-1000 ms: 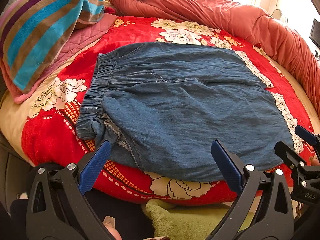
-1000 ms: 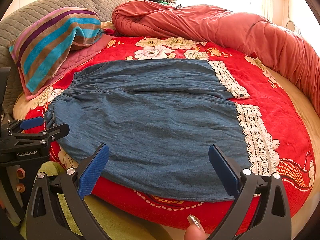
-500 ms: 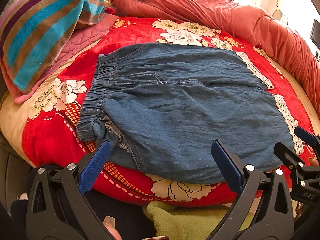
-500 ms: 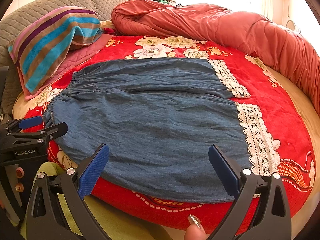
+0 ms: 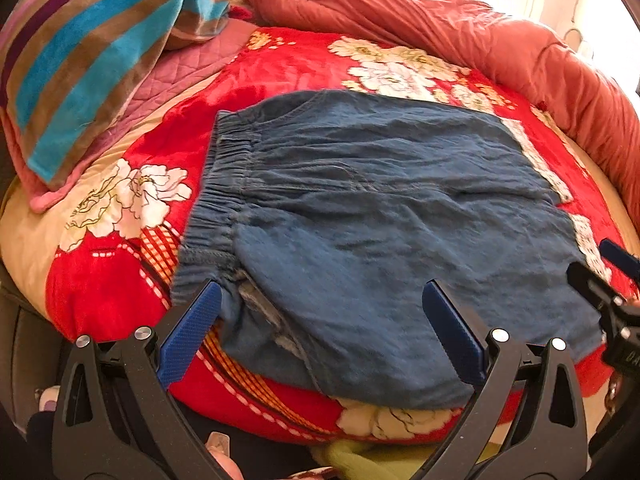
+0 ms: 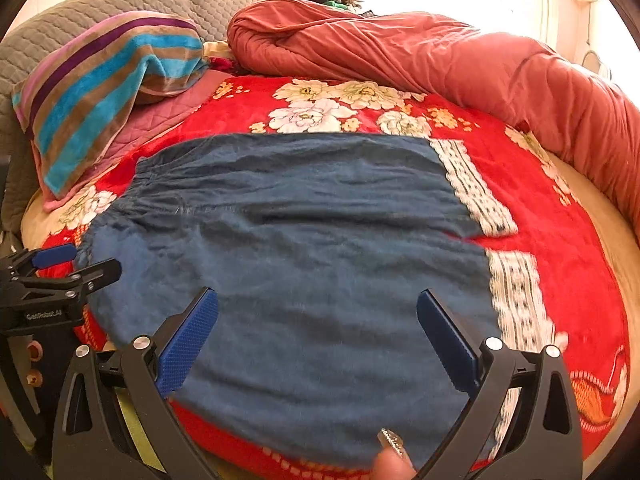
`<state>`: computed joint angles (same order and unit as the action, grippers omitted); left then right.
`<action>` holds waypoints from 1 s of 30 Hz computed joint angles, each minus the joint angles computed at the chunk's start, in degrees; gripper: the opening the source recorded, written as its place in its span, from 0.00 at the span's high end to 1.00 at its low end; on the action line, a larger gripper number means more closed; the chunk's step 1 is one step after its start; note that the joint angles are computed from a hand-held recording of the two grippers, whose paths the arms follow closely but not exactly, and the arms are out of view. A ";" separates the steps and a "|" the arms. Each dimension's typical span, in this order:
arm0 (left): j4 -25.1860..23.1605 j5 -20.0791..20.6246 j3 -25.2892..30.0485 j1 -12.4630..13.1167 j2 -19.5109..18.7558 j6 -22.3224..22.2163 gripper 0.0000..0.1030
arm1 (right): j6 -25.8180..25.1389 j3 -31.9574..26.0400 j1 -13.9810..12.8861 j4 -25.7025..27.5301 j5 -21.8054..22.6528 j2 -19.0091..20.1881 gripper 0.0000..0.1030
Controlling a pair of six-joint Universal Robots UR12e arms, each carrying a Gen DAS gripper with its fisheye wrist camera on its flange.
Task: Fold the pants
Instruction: 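Grasp the elastic waistband with the left tool while the right tool grasps the waistband too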
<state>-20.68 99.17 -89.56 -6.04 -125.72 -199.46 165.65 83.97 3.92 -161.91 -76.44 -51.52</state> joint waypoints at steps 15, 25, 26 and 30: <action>-4.77 1.05 5.60 4.51 -2.80 -2.73 0.08 | -5.36 -18.41 2.19 10.56 1.26 9.91 0.04; -8.34 -0.82 12.93 7.06 -7.07 0.74 0.08 | -12.80 -33.11 4.61 17.86 1.11 18.24 0.04; -8.82 -0.97 13.69 7.18 -7.55 1.03 0.08 | -13.49 -35.29 4.92 19.11 0.65 19.47 0.04; -10.43 -0.78 16.51 7.52 -9.41 1.94 0.08 | -16.56 -42.33 5.94 23.78 -0.78 23.29 0.04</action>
<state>-31.11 98.39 -73.06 1.48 -135.14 -197.53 149.09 41.65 9.85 -138.13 -77.22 -28.23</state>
